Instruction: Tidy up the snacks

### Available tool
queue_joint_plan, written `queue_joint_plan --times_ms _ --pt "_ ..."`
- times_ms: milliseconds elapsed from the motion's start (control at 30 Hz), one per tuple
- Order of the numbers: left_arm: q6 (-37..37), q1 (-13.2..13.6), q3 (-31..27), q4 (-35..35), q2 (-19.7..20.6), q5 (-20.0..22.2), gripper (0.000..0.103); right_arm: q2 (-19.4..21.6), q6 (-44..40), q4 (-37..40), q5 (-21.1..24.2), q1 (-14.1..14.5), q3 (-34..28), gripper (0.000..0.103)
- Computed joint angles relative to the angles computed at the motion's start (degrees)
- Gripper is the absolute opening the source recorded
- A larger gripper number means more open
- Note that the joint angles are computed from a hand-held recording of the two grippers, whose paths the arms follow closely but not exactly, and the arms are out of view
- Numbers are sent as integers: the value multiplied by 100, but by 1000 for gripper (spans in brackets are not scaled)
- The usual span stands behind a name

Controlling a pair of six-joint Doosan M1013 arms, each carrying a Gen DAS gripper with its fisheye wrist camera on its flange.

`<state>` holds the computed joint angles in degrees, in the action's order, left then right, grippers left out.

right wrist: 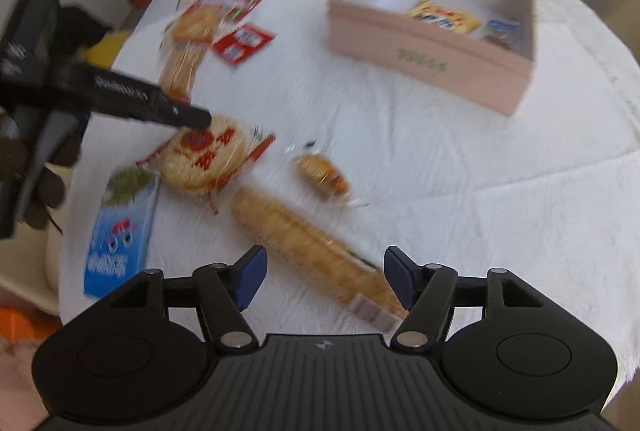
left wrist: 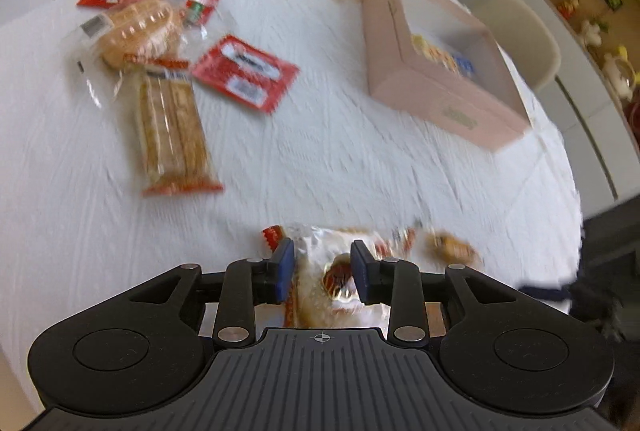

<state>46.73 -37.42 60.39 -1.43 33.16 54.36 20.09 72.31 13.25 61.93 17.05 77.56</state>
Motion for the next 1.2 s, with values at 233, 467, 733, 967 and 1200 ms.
queue_joint_plan --times_ms 233,467,733,967,1200 --pt "407 -183 -34 -195 -106 286 41 122 -339 -361 -224 -26 -72 74" --pt "787 -413 -240 528 -103 345 41 231 -887 306 259 -218 -128 74" --pt "1332 -236 -551 230 129 633 41 7 -973 360 -19 -273 114 74" --pt "55 -288 141 378 -269 233 41 -202 -1308 1277 -222 -228 227 74" --pt "-1942 -412 786 1352 -716 488 41 257 -1185 1259 -44 192 -219 79"
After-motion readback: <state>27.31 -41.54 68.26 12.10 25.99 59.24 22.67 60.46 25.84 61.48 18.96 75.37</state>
